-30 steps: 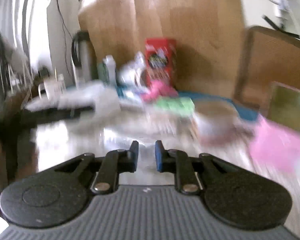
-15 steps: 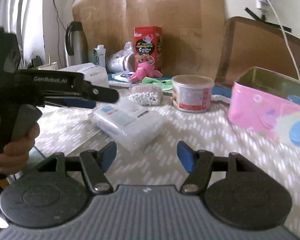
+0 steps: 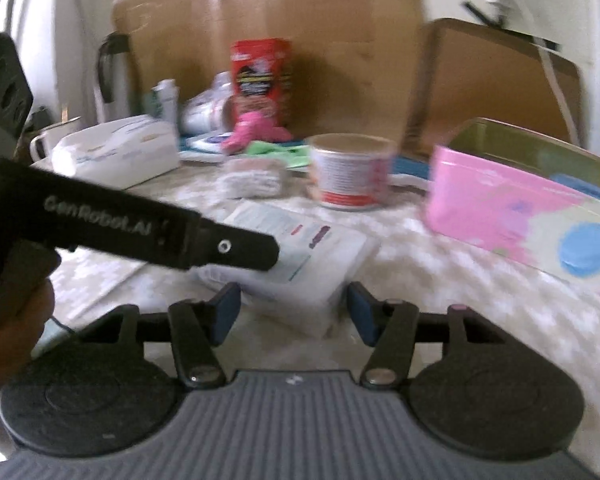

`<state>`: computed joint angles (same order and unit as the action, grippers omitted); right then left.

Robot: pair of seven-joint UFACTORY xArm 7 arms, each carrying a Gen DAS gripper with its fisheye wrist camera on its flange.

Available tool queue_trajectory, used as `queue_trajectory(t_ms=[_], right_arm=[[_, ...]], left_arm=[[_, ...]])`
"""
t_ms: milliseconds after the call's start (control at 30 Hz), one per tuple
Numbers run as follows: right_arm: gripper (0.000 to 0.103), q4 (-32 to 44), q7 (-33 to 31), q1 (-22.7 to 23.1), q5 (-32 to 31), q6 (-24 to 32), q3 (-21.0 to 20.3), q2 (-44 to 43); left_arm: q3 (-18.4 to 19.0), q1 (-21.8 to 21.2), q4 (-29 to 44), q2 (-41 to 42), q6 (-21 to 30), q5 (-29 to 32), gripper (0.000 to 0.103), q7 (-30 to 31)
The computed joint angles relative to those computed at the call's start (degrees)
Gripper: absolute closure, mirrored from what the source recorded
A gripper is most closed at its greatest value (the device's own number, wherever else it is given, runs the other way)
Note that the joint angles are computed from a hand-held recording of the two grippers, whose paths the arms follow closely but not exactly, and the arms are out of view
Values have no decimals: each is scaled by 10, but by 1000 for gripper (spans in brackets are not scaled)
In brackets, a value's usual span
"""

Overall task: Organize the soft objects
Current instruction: 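Lower the wipes pack into the pink tin and open the left tool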

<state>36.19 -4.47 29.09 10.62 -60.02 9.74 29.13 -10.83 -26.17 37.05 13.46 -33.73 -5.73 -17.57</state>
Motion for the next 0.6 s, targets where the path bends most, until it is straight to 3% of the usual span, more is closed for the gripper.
queue_trajectory(t_ms=[267, 433, 600], right_arm=[[43, -82, 29, 3, 98, -136, -5, 11], [43, -98, 21, -13, 129, -242, -22, 9], [43, -62, 9, -62, 116, -254, -42, 6]], left_arm=[[-15, -43, 102, 55, 52, 32, 45, 38], [3, -90, 190, 73, 63, 21, 44, 108], [52, -159, 342, 139, 119, -25, 44, 183]])
